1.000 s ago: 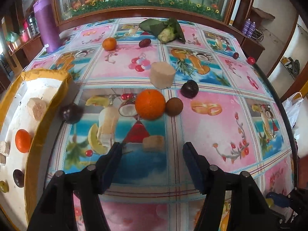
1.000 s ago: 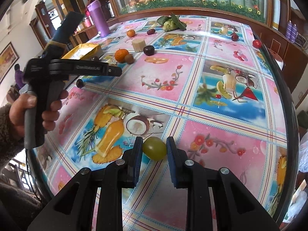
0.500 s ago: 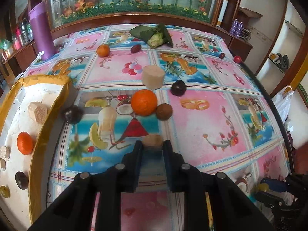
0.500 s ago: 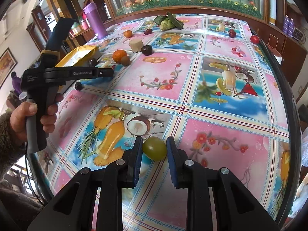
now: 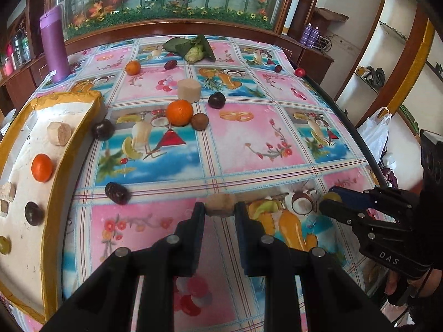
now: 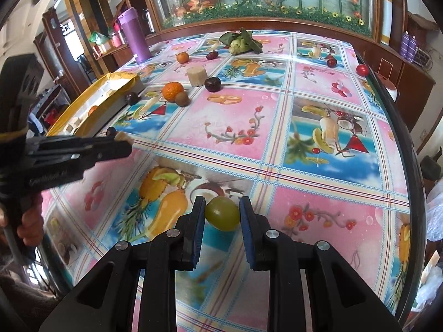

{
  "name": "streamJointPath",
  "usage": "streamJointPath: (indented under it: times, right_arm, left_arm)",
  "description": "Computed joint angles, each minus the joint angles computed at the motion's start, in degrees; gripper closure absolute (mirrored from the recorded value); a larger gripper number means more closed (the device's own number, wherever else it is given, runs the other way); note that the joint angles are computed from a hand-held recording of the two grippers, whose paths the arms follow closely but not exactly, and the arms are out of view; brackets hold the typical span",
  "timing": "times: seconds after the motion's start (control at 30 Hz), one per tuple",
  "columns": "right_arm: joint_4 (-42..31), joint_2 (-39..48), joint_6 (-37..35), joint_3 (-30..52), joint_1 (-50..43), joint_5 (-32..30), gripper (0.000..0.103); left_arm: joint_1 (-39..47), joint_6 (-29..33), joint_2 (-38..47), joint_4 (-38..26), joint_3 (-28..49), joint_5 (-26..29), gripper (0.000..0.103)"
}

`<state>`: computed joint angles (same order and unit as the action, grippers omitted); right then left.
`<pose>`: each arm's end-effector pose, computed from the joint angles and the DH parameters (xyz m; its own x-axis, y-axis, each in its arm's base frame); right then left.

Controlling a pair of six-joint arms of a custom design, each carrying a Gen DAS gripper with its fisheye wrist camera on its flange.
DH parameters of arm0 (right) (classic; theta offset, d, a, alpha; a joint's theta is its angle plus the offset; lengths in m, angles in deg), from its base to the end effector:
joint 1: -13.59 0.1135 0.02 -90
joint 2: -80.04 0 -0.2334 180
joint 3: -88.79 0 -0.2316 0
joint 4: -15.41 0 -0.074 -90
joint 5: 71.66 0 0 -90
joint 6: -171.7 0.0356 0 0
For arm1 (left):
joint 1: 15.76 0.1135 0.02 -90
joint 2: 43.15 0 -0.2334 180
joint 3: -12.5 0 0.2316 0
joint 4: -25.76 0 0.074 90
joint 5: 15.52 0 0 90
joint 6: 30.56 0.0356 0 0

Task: Organize fruits
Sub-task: 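Carry the green fruit and beige piece into the tray and open both tools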

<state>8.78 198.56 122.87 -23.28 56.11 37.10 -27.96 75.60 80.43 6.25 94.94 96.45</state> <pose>0.2560 0.2192 0.0491 -0.8033 0.1091 -0.5856 0.0228 0.9880 0.1529 0.3647 -0.0925 0.0623 -0.7139 0.4184 -0.5615 0.5975 0.7821 -0.1768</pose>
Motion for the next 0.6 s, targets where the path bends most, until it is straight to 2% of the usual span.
streamJointPath:
  times: [0.33,0.6]
  right_arm:
    - [-8.31,6.28,-2.72,16.87,2.05,-0.58,0.079]
    - [-18.19,17.26,-7.72,39.40,2.93,-3.01,0.079]
  left_arm:
    - [9.70,3.60,-3.05,-2.45,-0.37,4.02,0.078]
    - [18.72,4.94,-0.67,-5.28,5.54,5.41,0.078]
